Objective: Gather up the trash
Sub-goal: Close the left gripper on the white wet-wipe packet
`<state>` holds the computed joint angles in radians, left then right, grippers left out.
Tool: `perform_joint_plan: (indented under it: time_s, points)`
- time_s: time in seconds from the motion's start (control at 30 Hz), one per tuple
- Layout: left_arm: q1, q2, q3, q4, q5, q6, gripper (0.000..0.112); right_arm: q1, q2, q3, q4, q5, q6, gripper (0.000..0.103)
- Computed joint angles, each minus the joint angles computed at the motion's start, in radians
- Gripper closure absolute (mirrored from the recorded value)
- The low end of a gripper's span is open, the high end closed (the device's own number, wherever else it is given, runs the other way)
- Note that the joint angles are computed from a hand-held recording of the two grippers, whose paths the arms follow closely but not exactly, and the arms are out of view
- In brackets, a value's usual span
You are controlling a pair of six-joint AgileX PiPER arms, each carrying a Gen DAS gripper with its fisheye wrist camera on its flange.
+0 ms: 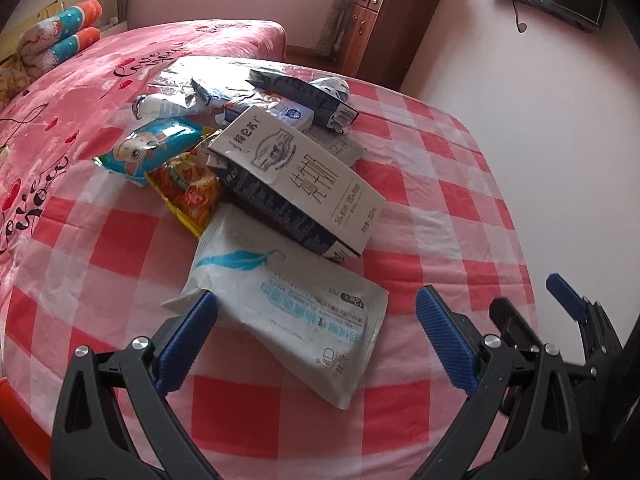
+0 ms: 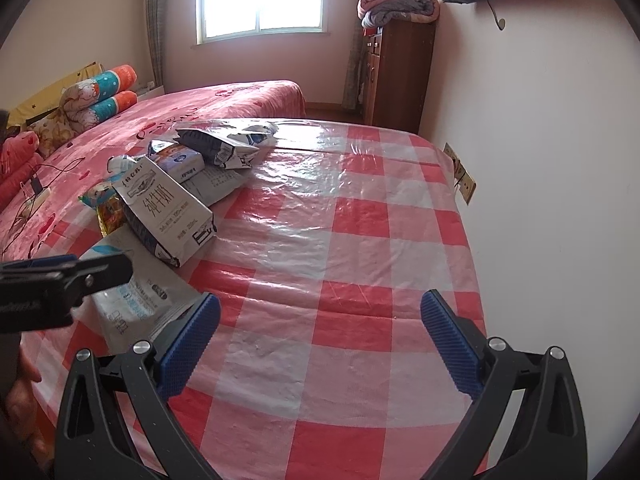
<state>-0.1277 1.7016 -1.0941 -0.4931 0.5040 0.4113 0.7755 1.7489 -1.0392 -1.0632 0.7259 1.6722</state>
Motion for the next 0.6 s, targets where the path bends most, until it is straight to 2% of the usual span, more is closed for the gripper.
perform_joint_plan:
  time_s: [0.27, 0.6]
  points:
    - [-0.072, 0.033, -0.017, 0.237, -0.066, -0.216, 0.013, -0.006, -0.006, 0.013, 0.003, -0.027, -0.001, 0.004]
    - [-0.125, 0.039, -0.002, 0.504, -0.104, -0.466, 0.013, -0.012, -0.013, 0.035, 0.007, -0.060, 0.007, 0.004]
